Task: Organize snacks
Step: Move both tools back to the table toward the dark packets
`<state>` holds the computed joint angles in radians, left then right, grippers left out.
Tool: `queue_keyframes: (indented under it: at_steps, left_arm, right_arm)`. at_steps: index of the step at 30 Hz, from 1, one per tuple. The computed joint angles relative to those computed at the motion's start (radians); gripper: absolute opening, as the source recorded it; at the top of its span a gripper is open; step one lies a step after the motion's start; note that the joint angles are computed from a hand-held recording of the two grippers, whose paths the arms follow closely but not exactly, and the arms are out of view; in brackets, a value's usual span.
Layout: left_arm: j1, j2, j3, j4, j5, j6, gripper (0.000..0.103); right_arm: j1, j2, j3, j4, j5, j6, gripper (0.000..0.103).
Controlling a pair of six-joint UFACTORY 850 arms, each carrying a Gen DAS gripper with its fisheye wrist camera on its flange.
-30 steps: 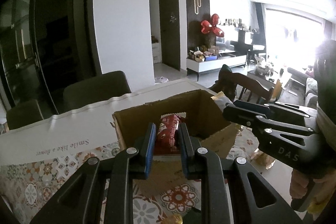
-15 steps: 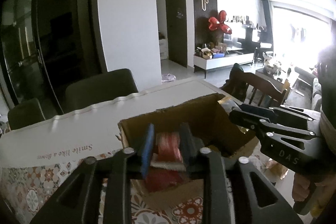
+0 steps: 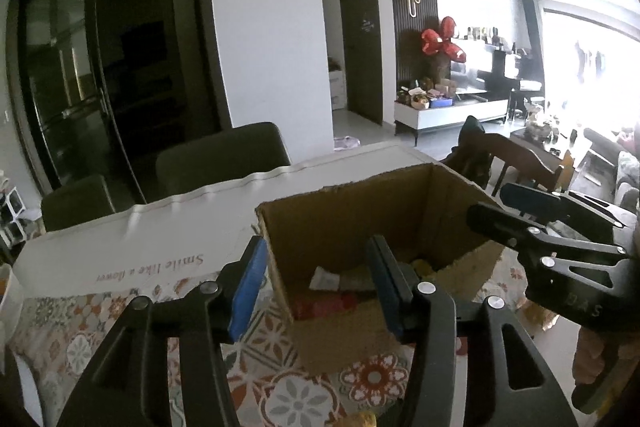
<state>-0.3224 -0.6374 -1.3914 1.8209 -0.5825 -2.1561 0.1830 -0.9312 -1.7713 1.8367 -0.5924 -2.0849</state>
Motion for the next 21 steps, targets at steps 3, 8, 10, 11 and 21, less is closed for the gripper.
queue_keyframes:
  at_steps: [3,8,10,11,21]
  left_arm:
    - [-0.021,0.028,0.040,-0.028,-0.023,0.006,0.051]
    - [-0.052,0.071,0.111,-0.034,-0.059,-0.021,0.051]
    - [-0.062,0.084,0.136,-0.028,-0.069,-0.036,0.051]
    - [-0.070,0.093,0.154,-0.023,-0.082,-0.049,0.051]
    - [-0.118,0.156,0.283,0.044,-0.116,-0.131,0.051]
  right_arm:
    - [-0.006,0.030,0.053,0.029,-0.021,-0.037,0.054]
    - [-0.016,0.082,0.148,0.066,-0.062,-0.092,0.054]
    - [-0.018,0.100,0.182,0.078,-0.069,-0.109,0.054]
    - [-0.020,0.108,0.197,0.080,-0.072,-0.112,0.054]
    - [-0.028,0.176,0.337,0.112,-0.097,-0.189,0.054]
